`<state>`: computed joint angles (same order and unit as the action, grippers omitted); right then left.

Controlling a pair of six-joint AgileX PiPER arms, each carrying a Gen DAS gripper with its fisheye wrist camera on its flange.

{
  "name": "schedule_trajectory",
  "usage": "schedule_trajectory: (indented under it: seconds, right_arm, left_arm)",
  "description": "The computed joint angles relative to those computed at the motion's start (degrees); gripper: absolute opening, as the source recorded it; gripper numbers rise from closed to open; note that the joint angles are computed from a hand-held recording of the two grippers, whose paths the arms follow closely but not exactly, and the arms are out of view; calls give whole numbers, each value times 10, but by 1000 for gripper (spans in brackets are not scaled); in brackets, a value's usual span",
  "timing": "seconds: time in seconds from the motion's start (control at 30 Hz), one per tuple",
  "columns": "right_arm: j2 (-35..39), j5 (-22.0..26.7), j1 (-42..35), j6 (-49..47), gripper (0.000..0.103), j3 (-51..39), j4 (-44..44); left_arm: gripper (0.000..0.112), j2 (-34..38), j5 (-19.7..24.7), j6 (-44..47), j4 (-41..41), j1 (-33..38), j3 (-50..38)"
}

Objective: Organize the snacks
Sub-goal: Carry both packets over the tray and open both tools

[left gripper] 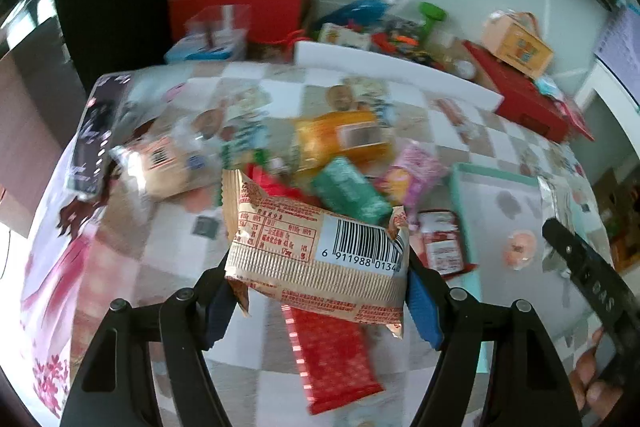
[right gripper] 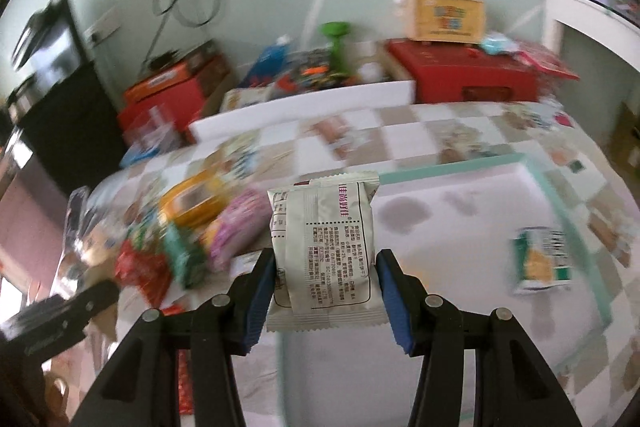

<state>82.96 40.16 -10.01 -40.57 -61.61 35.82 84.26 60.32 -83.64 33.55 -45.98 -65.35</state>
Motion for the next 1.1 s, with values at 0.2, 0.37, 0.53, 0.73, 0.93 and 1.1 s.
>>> schedule_trajectory:
  seconds: [0.2,0.37,0.53,0.73,0.93,1.1]
  right_arm:
    - [39,5,-77,13,54,-49,-1]
    - [68,9,-128,27,54,-87,-4]
    - [95,17,-156,48,54,-121,-9]
    - [117,15,-154,48,54,-142,-2]
    - [164,11,-139,45,54,-164,-2]
    - [196,-1,-125,34,54,-176,0]
  left_arm:
    - [75,56,-9,53,-6,-12,-82]
    - [75,114,-12,108,-16,-16,-168]
    - [75,178,-8,160,-19,-17,-259]
    - [75,243,-5,202,-19,-12,-336]
    - [75,303,-19,232,-33,6,-382]
    - [75,344,-21,247,-41,14,-417]
